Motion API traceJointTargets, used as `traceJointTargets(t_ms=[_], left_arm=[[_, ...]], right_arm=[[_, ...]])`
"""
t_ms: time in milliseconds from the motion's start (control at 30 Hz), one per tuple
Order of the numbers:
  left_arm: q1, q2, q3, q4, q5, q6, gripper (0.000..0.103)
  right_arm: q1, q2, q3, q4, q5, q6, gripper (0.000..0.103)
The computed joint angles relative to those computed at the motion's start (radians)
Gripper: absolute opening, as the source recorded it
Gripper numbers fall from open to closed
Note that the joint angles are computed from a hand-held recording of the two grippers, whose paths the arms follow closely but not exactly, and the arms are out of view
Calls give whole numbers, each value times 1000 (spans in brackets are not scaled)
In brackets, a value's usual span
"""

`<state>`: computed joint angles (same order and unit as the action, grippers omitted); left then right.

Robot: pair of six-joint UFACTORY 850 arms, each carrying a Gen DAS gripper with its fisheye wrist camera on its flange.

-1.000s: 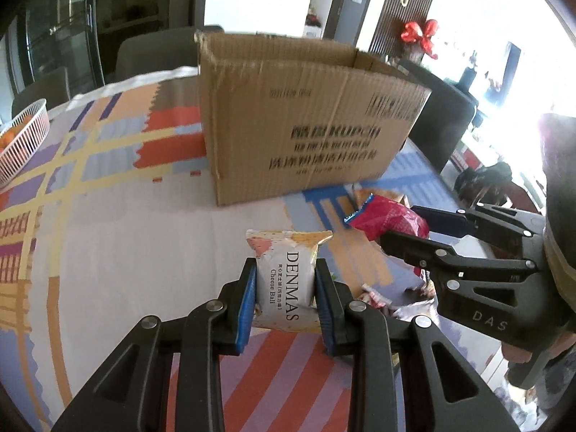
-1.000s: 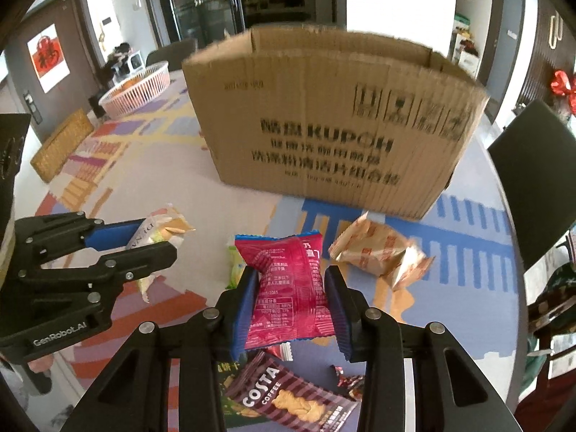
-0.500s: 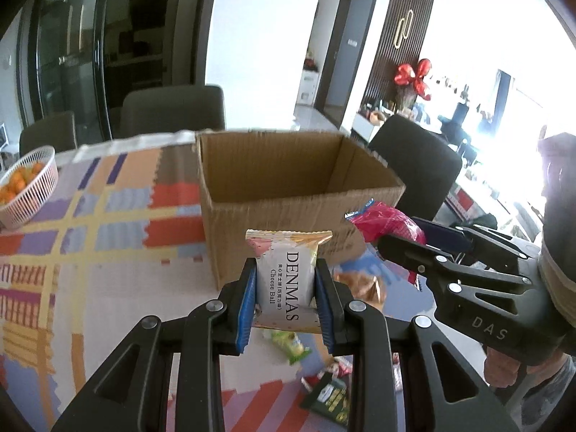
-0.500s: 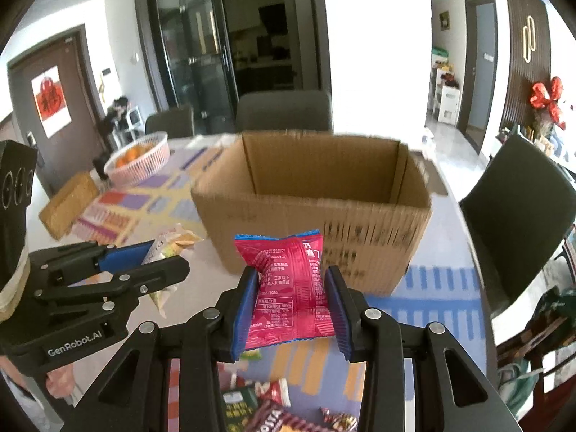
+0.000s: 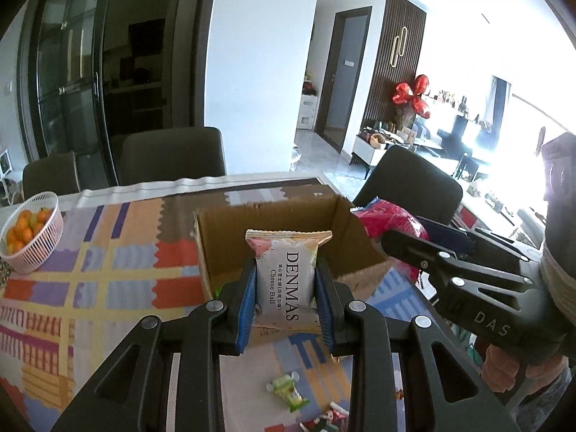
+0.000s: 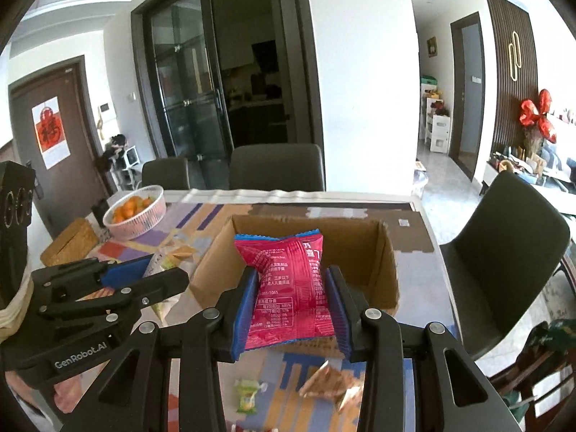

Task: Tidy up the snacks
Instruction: 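Carry the red-pink bag over the box with the right tool while the left carries the Denmas bag, then open the right tool to drop the red-pink bag into the box while the left drops the Denmas bag, then move the right tool toward the wrapped chocolate candy while the left moves toward the green biscuit pack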

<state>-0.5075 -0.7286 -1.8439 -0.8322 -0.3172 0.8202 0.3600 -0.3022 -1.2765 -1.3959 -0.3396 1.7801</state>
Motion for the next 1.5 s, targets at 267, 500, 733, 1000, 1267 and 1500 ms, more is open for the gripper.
traceJointTargets(t_ms=[267, 500, 733, 1000, 1267, 1500], left_arm=[[-6, -119, -207, 257, -67, -263, 31], [-9, -246, -407, 405, -166, -426, 31], [-27, -336, -548, 605, -216, -596, 40], [-39, -200, -302, 693, -68, -642, 58], [-49, -7, 11, 603, 103, -535, 64], [-52, 105, 189, 304, 160, -251, 65]], right_arm=[[-40, -56, -84, 176, 4, -188, 40], [-70, -103, -139, 295, -4, -318, 40], [-88, -140, -172, 372, -12, -405, 40], [-82, -107, -115, 243, -39, -252, 62], [-44, -18, 8, 102, -44, -111, 62], [-4, 56, 102, 24, -36, -43, 64]])
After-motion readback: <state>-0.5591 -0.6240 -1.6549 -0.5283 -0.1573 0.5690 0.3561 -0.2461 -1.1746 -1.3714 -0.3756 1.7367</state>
